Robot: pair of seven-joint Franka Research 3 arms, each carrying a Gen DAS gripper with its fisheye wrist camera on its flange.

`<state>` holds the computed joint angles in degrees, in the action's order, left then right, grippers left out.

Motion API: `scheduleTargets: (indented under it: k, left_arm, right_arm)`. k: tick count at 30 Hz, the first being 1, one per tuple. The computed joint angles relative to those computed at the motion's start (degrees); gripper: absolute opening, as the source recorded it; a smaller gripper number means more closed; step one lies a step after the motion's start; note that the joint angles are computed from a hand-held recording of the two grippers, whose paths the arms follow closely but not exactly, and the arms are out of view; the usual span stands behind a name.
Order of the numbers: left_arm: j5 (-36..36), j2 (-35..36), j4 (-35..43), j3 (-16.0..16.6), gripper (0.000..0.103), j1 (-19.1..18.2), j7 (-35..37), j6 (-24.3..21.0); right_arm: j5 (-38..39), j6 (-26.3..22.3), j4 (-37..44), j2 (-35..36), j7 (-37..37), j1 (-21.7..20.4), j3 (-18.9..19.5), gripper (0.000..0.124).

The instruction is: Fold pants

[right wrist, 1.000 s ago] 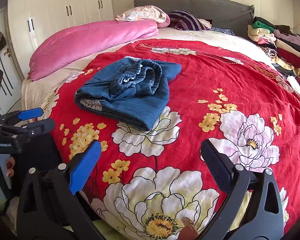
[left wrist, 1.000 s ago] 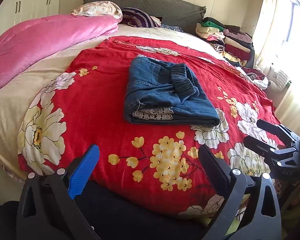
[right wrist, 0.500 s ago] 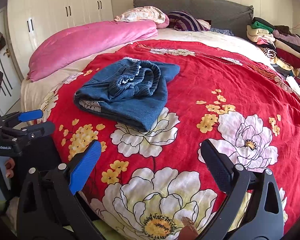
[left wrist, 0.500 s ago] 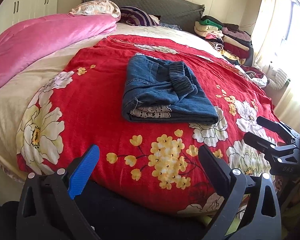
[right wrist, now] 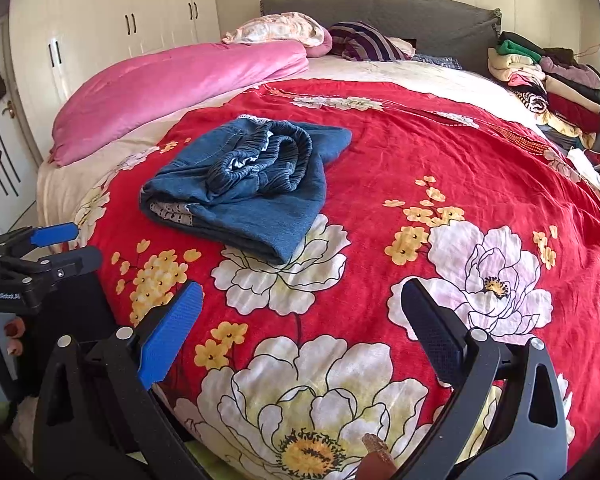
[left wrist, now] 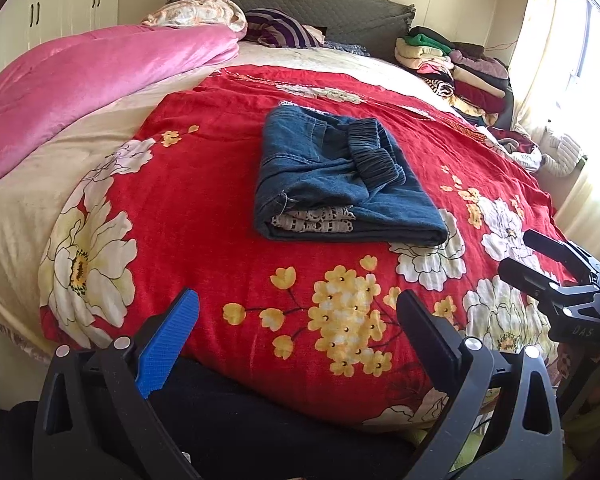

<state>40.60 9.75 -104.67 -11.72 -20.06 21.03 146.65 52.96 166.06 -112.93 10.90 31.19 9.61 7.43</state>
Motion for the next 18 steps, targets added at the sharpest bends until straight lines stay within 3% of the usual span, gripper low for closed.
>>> scheduleTargets:
  k: [7, 10, 13, 16, 18]
  left_arm:
    - [-0.26, -0.56, -0.34, 0.30, 0.099, 0.11, -1.59, -1.66]
    - [2.50, -2.27, -1.68, 0.92, 0.099, 0.43, -5.53, -2.93]
    - [0.96, -3.19, -2.50, 1.43, 0.099, 2.84, -5.43, -2.51]
    - [-1.20, -1.30, 0.60, 3.11, 0.099, 6.25, -2.49, -5.91]
    - [-1.81, 1.51, 4.63, 4.41, 0.099, 8.16, 0.11, -9.37]
  right_arm:
    - [-1.66, 0.64, 0.49, 0.80, 1.64, -0.15, -0.47, 0.094]
    - [-4.69, 2.73, 0.85, 1.65, 5.12, -0.31, -1.62, 0.094]
    - [-10.15, 4.72, 2.76, 3.58, 13.12, -0.85, -4.28, 0.094]
    - [-19.15, 5.75, 6.68, 6.88, 24.21, -0.05, -9.96, 0.094]
    - [-27.74, 6.34, 11.28, 10.98, 34.63, 2.99, -17.73, 0.094]
